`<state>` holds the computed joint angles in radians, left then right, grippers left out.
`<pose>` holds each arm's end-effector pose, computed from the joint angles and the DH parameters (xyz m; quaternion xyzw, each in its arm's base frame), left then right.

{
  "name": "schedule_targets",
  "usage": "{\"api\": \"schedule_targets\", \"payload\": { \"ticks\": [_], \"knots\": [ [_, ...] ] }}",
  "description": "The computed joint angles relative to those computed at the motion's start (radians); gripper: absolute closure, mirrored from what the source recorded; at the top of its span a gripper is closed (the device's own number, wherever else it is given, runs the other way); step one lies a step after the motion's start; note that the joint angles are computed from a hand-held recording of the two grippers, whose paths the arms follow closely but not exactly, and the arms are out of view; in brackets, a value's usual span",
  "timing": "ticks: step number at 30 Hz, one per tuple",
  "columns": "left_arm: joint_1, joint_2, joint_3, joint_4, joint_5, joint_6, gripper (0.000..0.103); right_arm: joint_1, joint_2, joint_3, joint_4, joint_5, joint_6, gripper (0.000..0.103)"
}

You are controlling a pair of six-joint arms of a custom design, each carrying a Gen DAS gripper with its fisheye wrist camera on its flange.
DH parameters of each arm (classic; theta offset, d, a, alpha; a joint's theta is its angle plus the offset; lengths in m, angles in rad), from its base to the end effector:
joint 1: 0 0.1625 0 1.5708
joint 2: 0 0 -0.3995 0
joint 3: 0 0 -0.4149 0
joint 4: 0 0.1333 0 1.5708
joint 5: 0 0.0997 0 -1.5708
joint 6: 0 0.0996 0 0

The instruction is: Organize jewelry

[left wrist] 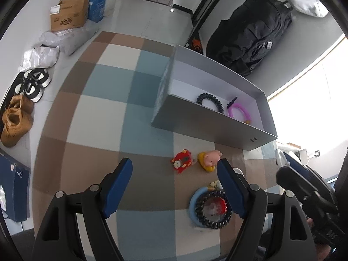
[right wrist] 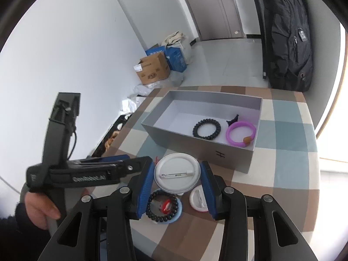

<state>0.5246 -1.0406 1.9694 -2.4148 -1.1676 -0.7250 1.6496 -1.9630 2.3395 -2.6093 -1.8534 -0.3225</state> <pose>-0.3828 -0.4207 0.0751 0.1649 0.9649 -0.1286 0.1588 0.1344 -0.3611 0.3650 0.1418 -0.9266 0.3032 0.1713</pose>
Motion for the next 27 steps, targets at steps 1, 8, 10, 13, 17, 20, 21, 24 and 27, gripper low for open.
{"api": "schedule_targets", "payload": {
  "ticks": [1, 8, 10, 13, 17, 20, 21, 24, 27],
  "knots": [
    [0.001, 0.001, 0.000, -0.001, 0.001, 0.001, 0.027, 0.000, 0.000, -0.001, 0.000, 0.000, -0.001, 0.061],
    [-0.002, 0.024, -0.014, 0.002, 0.017, -0.003, 0.037, -0.013, -0.016, -0.004, 0.020, 0.023, -0.005, 0.061],
    [-0.001, 0.032, -0.018, -0.001, 0.022, 0.001, 0.038, -0.016, -0.019, -0.006, 0.024, 0.030, -0.002, 0.061],
    [0.000, 0.044, -0.025, 0.014, 0.025, 0.008, 0.055, -0.018, -0.026, -0.006, 0.027, 0.035, -0.002, 0.061],
    [-0.009, 0.051, -0.038, 0.048, 0.040, 0.034, 0.055, -0.022, -0.028, -0.007, 0.024, 0.039, -0.003, 0.061],
    [-0.016, 0.056, -0.044, 0.070, 0.056, 0.038, 0.066, -0.024, -0.028, -0.007, 0.027, 0.039, -0.003, 0.061],
    [-0.020, 0.059, -0.048, 0.087, 0.067, 0.039, 0.074, -0.025, -0.029, -0.006, 0.028, 0.036, -0.005, 0.061],
    [-0.017, 0.062, -0.053, 0.094, 0.062, 0.049, 0.084, -0.029, -0.035, -0.004, 0.033, 0.035, -0.006, 0.061],
    [-0.008, 0.055, -0.049, 0.079, 0.037, 0.045, 0.087, -0.031, -0.035, -0.005, 0.031, 0.031, -0.006, 0.061]
  ]
}}
